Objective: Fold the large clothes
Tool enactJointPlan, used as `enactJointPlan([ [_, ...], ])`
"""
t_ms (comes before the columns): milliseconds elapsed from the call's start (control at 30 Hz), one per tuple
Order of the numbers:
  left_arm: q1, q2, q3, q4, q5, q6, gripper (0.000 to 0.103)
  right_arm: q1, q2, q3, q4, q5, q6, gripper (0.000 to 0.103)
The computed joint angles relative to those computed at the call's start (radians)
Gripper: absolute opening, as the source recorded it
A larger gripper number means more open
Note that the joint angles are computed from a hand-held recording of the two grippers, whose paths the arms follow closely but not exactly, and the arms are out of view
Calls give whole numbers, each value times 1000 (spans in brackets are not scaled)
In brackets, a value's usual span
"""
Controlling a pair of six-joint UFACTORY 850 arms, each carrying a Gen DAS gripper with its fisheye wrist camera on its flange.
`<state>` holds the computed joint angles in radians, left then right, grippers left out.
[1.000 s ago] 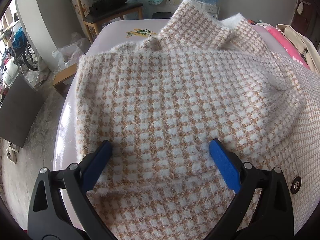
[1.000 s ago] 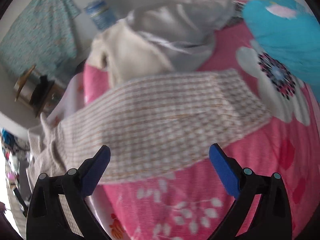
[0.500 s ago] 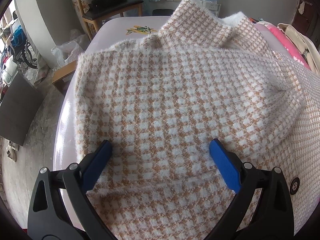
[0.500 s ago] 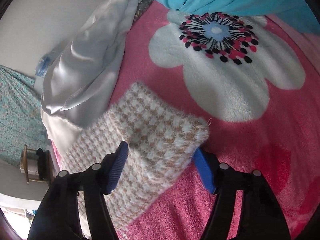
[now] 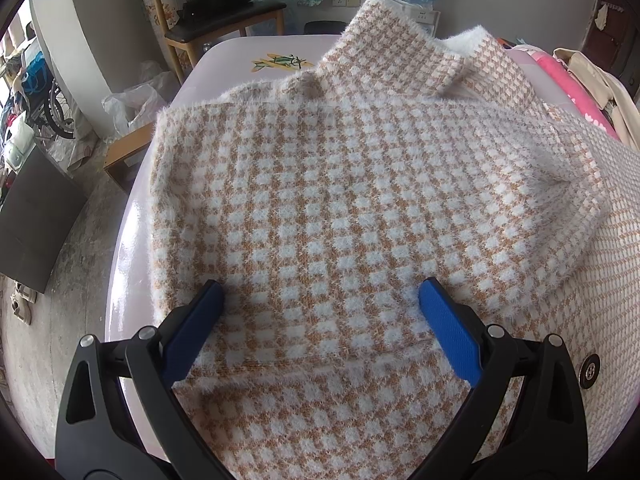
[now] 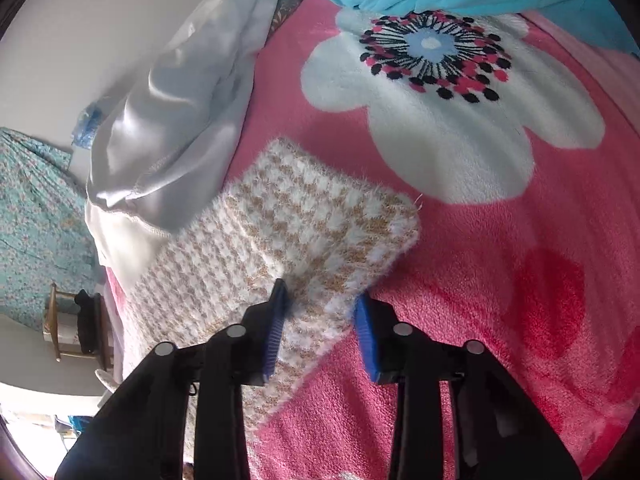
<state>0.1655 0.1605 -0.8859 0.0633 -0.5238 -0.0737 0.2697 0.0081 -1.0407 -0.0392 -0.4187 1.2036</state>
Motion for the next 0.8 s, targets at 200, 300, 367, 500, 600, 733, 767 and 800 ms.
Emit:
enactJointPlan([
  [200,-2,31,16,-1,-9,36,95,127,23,-107,-473,-109,278,23],
  [300,-27,89,48,98,38,-17,95,205,10,-205,-616,-195,300,22],
  [367,-41,115,66,127,54,-28,95,253,-16,-285,-681,-235,296,22],
  [500,-31,108,84,105,47,-31,93,343,-95,-456,-777,-272,254,22],
  [600,4,116,97,17,66,36,79,409,-179,-598,-799,-270,186,22],
  [733,42,133,97,-86,50,120,58,479,-323,-816,-759,-251,46,21],
  [767,64,128,89,-138,43,173,51,494,-357,-866,-742,-240,11,21],
  [800,80,138,93,-189,35,215,42,510,-395,-922,-723,-230,-24,21],
])
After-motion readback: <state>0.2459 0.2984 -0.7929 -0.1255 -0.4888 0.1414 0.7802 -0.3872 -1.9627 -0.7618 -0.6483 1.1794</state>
